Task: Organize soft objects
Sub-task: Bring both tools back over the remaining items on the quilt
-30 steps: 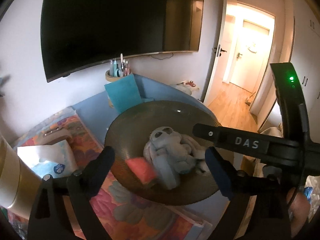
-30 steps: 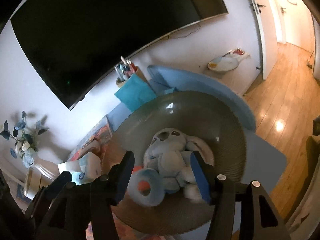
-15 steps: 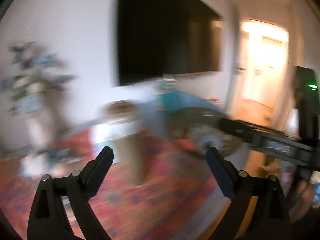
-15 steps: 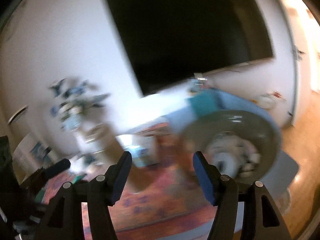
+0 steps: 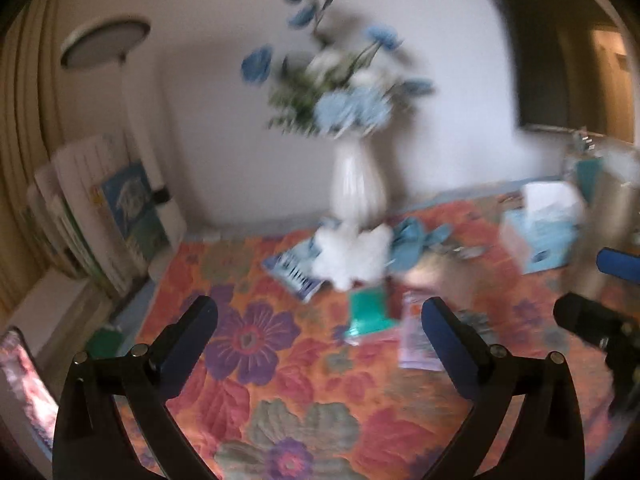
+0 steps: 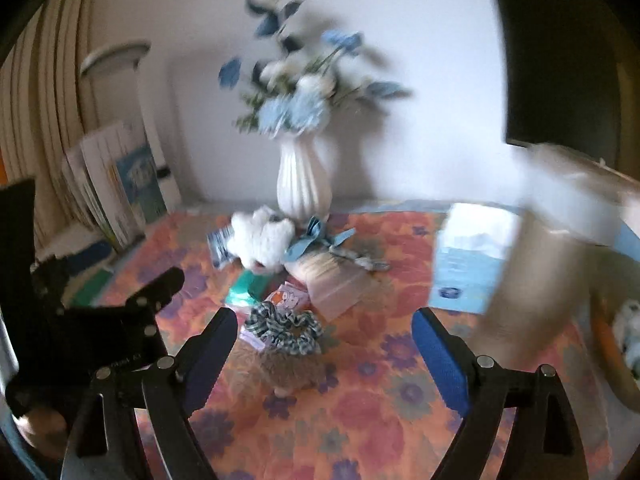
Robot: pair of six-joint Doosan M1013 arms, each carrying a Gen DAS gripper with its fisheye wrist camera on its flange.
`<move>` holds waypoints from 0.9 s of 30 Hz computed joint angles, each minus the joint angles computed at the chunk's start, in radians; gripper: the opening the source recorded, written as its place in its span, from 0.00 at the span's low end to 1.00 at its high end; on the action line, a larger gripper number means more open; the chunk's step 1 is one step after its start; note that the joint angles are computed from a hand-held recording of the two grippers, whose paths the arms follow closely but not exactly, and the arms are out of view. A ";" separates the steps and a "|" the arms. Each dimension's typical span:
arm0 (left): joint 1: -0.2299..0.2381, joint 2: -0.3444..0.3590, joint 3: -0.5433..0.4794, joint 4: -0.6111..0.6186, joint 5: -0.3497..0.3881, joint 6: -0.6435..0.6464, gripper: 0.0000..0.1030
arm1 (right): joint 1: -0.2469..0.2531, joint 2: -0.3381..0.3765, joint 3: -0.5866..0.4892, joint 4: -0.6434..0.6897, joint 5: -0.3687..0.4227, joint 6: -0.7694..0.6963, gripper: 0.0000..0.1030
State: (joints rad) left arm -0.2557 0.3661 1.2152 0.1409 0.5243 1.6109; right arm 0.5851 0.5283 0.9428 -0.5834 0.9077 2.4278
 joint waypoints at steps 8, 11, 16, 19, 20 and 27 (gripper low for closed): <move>0.000 0.073 -0.043 0.048 0.046 -0.025 0.99 | -0.015 0.077 -0.046 0.028 0.040 -0.057 0.85; 0.000 0.088 -0.068 0.026 0.106 -0.011 0.99 | -0.023 0.070 -0.031 0.033 0.021 -0.035 0.85; 0.004 0.075 -0.047 0.002 0.078 -0.006 0.99 | -0.028 0.065 -0.024 0.045 0.026 -0.010 0.86; 0.008 0.078 -0.053 -0.027 0.091 0.010 0.99 | -0.032 0.069 -0.030 0.063 0.035 -0.014 0.86; 0.008 0.080 -0.057 -0.028 0.098 0.011 0.99 | -0.032 0.071 -0.033 0.063 0.041 -0.013 0.86; 0.010 0.083 -0.063 -0.039 0.111 0.015 0.99 | -0.033 0.079 -0.045 0.072 0.061 -0.023 0.86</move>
